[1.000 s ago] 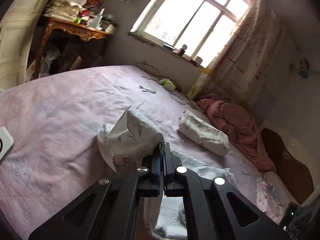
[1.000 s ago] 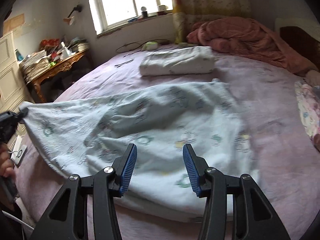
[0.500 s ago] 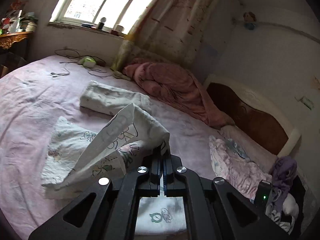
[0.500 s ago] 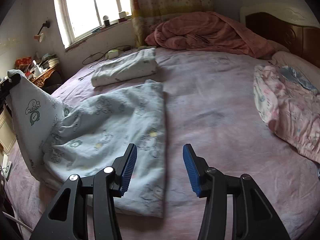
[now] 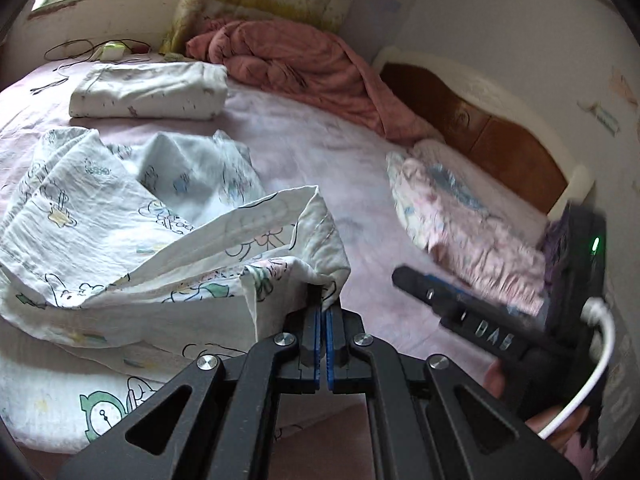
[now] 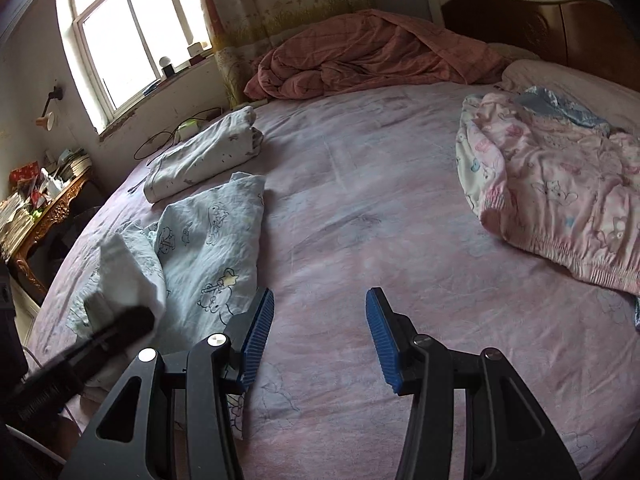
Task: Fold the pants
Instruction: 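Fold the lifted pants half over with the left gripper and release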
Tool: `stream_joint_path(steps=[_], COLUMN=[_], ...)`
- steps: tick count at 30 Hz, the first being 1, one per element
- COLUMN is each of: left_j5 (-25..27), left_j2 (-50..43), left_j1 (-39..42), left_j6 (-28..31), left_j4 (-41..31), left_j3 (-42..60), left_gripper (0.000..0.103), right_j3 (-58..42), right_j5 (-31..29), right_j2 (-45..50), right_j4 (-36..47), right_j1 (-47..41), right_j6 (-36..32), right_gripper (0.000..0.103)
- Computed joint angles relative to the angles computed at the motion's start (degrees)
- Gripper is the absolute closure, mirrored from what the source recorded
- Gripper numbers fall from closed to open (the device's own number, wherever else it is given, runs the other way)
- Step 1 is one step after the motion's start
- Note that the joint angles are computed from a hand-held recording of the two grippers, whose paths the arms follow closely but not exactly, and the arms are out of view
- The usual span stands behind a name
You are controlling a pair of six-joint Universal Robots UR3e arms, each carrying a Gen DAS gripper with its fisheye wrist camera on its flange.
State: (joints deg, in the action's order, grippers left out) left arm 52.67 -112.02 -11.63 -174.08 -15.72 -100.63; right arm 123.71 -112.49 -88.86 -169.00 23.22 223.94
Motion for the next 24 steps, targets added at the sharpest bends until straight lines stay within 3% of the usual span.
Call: stream_joint_path(steps=[6, 9, 10, 11, 20, 24], left_j5=[3.45, -2.51, -2.45, -1.72, -7.68, -6.78], left_j2=[-2.28, 0.05, 1.1, 2.36, 17.03, 20.3], left_j1=[-2.39, 0.41, 0.85, 1.21, 16.82, 23.21], left_j6=[2.84, 5.3, 5.62, 6.01, 14.41, 15.26], left_j4=[0.94, 3.6, 5.39, 6.31, -5.59, -2.84], left_j3=[-2.36, -6.86, -8.7, -10.22, -21.9, -24.95], left_gripper=[0.098, 0.074, 0.064, 0.06, 0.055, 0.055], right_j3=[-1.23, -2.06, -2.08, -1.97, -3.73, -6.3], right_j5=[0.23, -0.65, -0.55, -0.33, -2.81, -5.49], right_j2=[1.71, 2.37, 2.43, 2.38, 3.38, 4.82], right_j4=[-0.01, 0.37, 0.38, 0.36, 0.84, -0.03], right_j1=[0.66, 1.26, 1.19, 0.99, 2.65, 5.75], right_j6=[0.04, -0.23, -0.07, 0.0, -1.3, -2.95], right_gripper=[0.053, 0.053, 0.053, 0.053, 0.053, 0.053])
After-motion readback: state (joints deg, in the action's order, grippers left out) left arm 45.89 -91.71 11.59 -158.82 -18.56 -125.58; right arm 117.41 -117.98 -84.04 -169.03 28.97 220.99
